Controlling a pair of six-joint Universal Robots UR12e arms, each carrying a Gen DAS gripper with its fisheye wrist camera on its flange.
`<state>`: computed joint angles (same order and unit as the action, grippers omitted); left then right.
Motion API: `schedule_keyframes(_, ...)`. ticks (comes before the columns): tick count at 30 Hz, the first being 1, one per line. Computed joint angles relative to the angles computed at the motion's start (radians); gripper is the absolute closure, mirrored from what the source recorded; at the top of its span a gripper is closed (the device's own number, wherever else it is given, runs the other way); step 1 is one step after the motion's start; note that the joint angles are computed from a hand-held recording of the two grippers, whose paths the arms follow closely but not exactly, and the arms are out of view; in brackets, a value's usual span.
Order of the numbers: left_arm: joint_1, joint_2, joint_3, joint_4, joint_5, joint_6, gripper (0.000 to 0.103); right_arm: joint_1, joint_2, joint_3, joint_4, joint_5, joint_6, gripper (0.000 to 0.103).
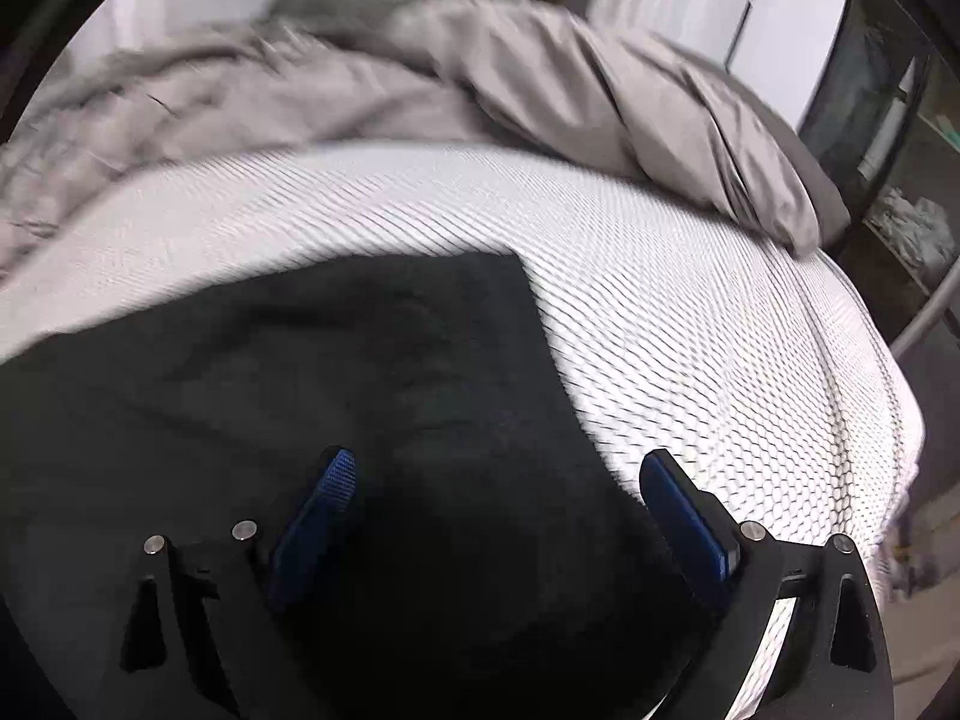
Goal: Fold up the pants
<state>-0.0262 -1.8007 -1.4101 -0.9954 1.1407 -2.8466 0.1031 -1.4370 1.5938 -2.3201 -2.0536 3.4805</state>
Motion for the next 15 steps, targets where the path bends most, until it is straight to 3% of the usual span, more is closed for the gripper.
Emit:
schedule_keyframes(3, -0.006, 0.019, -0.012, 0.011, -0.092, 0.04, 0.001, 0.036, 0.012, -0.006, -0.086, 0.134, -0.106, 0.005)
schedule_keyframes(6, -0.048, -0.001, 0.01, -0.069, -0.04, 0.124, 0.001, 0.065, 0.072, -0.063, -0.041, 0.282, -0.224, 0.005)
schedule_keyframes(7, -0.063, -0.013, 0.021, -0.101, -0.002, 0.154, 0.001, 0.078, 0.089, -0.078, -0.018, 0.294, -0.253, 0.006)
schedule_keyframes(9, -0.082, -0.027, 0.022, -0.119, 0.051, 0.163, 0.001, 0.112, 0.119, -0.104, 0.023, 0.23, -0.313, 0.007)
schedule_keyframes(12, -0.072, -0.019, 0.0, -0.101, 0.029, 0.182, 0.001, 0.09, 0.089, -0.07, 0.016, 0.193, -0.321, 0.007)
schedule_keyframes(15, -0.052, -0.005, -0.023, -0.082, 0.034, 0.186, 0.001, 0.074, 0.059, -0.033, 0.082, -0.084, -0.249, 0.006)
